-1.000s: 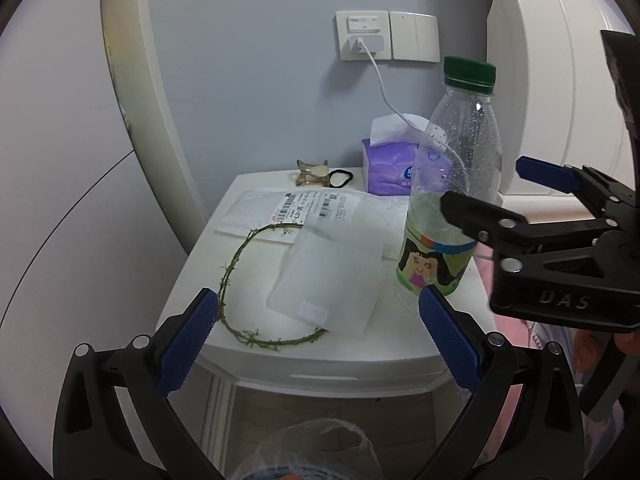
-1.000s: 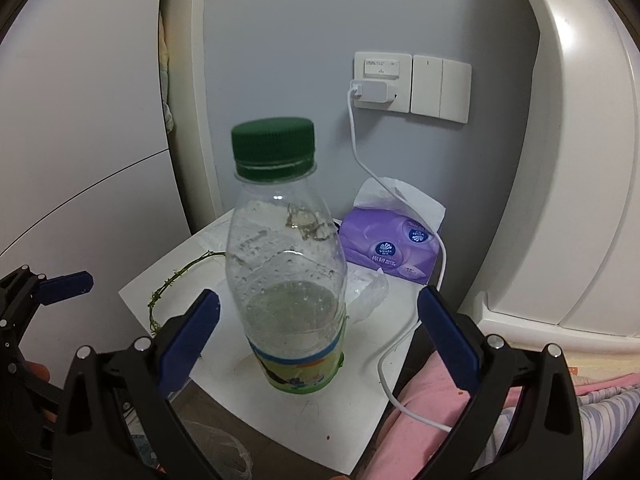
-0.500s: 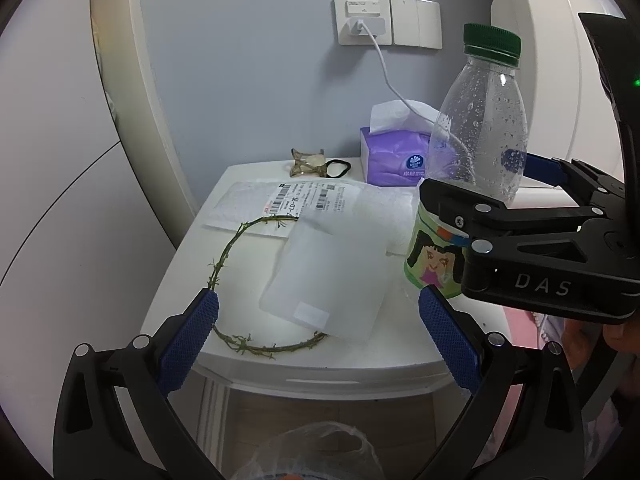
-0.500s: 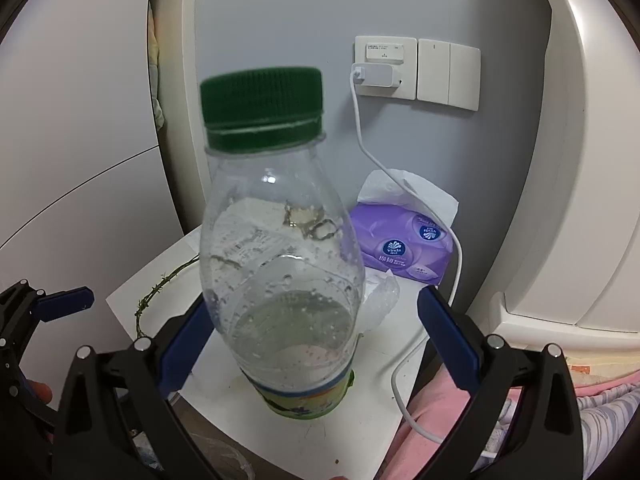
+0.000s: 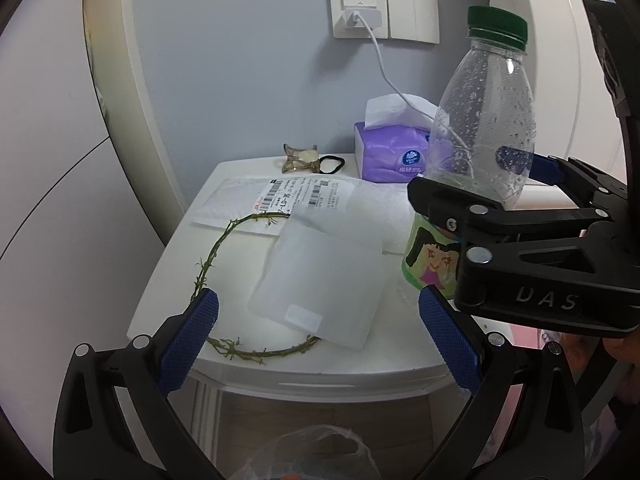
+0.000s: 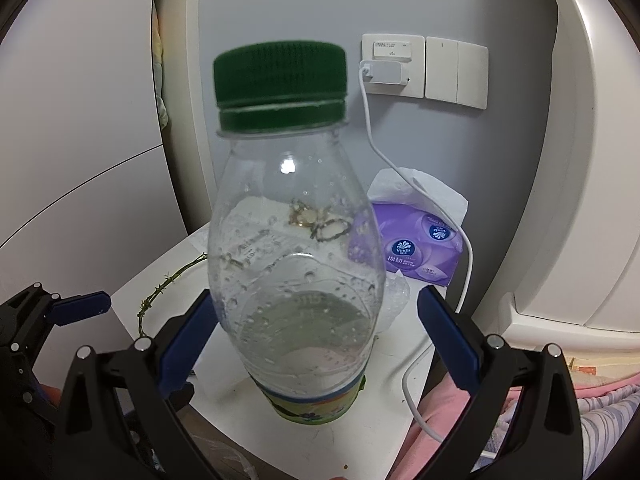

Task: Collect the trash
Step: 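Reach the right gripper to the clear green-capped bottle and close on it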

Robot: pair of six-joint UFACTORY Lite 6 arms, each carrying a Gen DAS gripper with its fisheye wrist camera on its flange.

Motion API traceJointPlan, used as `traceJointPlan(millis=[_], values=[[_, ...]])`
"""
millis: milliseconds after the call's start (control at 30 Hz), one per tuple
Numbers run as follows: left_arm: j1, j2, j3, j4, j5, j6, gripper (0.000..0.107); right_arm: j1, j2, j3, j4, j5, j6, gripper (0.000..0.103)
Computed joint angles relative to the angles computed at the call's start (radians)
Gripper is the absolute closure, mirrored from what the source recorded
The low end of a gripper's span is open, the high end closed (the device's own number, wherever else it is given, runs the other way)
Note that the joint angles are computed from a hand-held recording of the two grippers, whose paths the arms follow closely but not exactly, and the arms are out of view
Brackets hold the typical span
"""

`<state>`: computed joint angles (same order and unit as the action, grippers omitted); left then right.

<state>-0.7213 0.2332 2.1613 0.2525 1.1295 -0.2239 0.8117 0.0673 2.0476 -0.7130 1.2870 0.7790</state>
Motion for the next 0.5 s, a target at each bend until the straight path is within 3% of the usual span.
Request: traceJointPlan(millis=[33, 67, 167, 233, 500], values=[[0.002, 0.0, -0.001, -0.003, -0.001, 0.0, 0.01, -0.005, 0.002, 0.004, 0.007, 0.001, -0.008, 0.03], [0.004, 0.0, -0.004, -0.005, -0.003, -0.001, 0.01, -0.012, 0.001, 0.005, 0.021, -0.003, -0.016, 0.032], [0.006, -0.002, -0.014, -0.008, -0.009, -0.001, 0.01, -0.02, -0.004, -0.003, 0.027, -0.004, -0.015, 0.034], [0.007, -0.001, -0.014, -0.008, -0.007, -0.002, 0.01, -0.022, -0.011, -0.011, 0.029, -0.006, -0.012, 0.041], [-0.014, 0.01, 0.03, 0.009, 0.034, -0.022, 0.01, -0.01, -0.032, -0.002, 0.042, 0.01, -0.011, 0.042]])
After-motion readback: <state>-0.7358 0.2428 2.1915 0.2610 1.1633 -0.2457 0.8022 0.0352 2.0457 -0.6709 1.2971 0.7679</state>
